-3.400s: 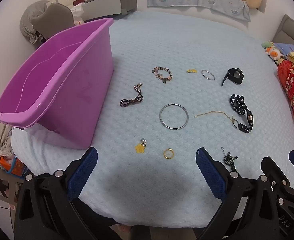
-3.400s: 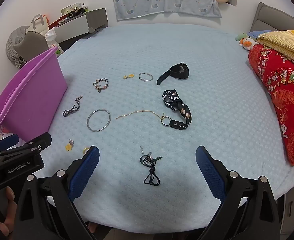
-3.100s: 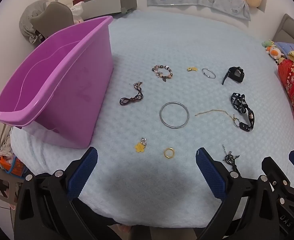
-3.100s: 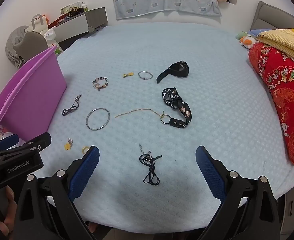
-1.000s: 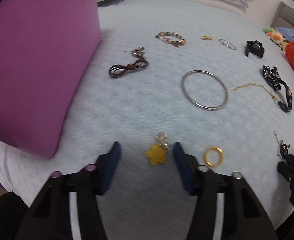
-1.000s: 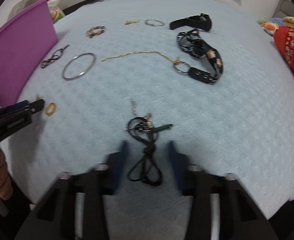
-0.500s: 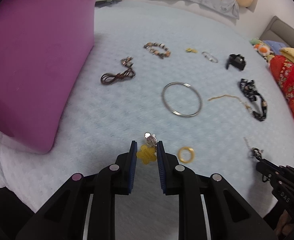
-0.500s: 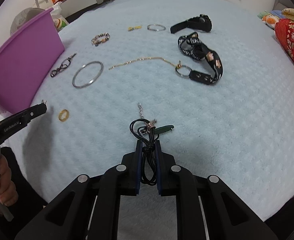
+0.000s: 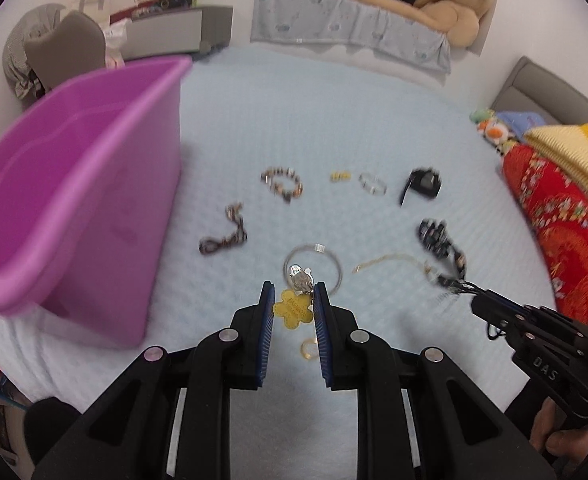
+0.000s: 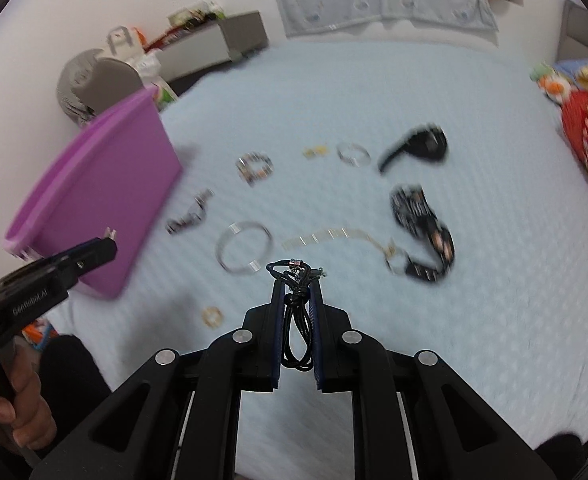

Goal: Organize jewelry
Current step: 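Carry both held items over the pink tub and open both tools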

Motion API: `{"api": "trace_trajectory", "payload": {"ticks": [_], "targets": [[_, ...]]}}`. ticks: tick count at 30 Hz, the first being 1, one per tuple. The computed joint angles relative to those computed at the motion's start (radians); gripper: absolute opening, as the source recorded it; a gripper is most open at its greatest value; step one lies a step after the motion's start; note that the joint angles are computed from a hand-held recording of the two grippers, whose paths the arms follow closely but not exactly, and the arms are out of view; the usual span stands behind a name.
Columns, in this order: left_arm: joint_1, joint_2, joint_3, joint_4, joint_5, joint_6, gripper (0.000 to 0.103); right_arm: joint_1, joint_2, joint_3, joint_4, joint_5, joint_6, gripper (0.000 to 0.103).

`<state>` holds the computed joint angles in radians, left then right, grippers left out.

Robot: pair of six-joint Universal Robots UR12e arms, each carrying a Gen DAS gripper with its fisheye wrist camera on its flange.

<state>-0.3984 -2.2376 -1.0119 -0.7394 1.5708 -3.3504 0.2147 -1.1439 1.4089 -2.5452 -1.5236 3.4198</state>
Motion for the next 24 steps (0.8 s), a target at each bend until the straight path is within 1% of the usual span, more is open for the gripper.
{"api": "trace_trajectory", "payload": {"ticks": [3,6,8,9,12,14,18,21,22,24], "targets": [[0.009,0.012,0.016,0.021,0.000,-0.011,0.020,0.006,0.017,-0.053,-0.019,0.021,-0.022,0.012],[0.020,0.020,0.030,0.038,0.011,-0.026,0.020,0.011,0.046,-0.125,-0.032,0.066,-0.043,0.012],[0.032,0.026,0.039,0.052,0.019,-0.040,0.020,0.019,0.077,-0.191,-0.036,0.102,-0.068,0.012],[0.037,0.027,0.042,0.058,0.029,-0.046,0.020,0.022,0.088,-0.213,-0.037,0.113,-0.077,0.012],[0.053,0.029,0.058,0.061,0.085,-0.056,0.020,0.034,0.145,-0.320,-0.021,0.171,-0.099,0.012],[0.065,0.030,0.062,0.058,0.102,-0.068,0.020,0.044,0.192,-0.403,0.003,0.205,-0.112,0.012],[0.091,0.026,0.066,0.054,0.158,-0.088,0.020,0.067,0.288,-0.578,0.082,0.253,-0.129,0.012],[0.117,0.027,0.059,0.031,0.184,-0.142,0.020,0.085,0.383,-0.746,0.180,0.295,-0.146,0.012],[0.122,0.027,0.057,0.027,0.188,-0.152,0.020,0.090,0.406,-0.788,0.206,0.306,-0.152,0.012],[0.135,0.021,0.060,0.004,0.202,-0.176,0.020,0.101,0.468,-0.900,0.285,0.323,-0.170,0.012]]}}
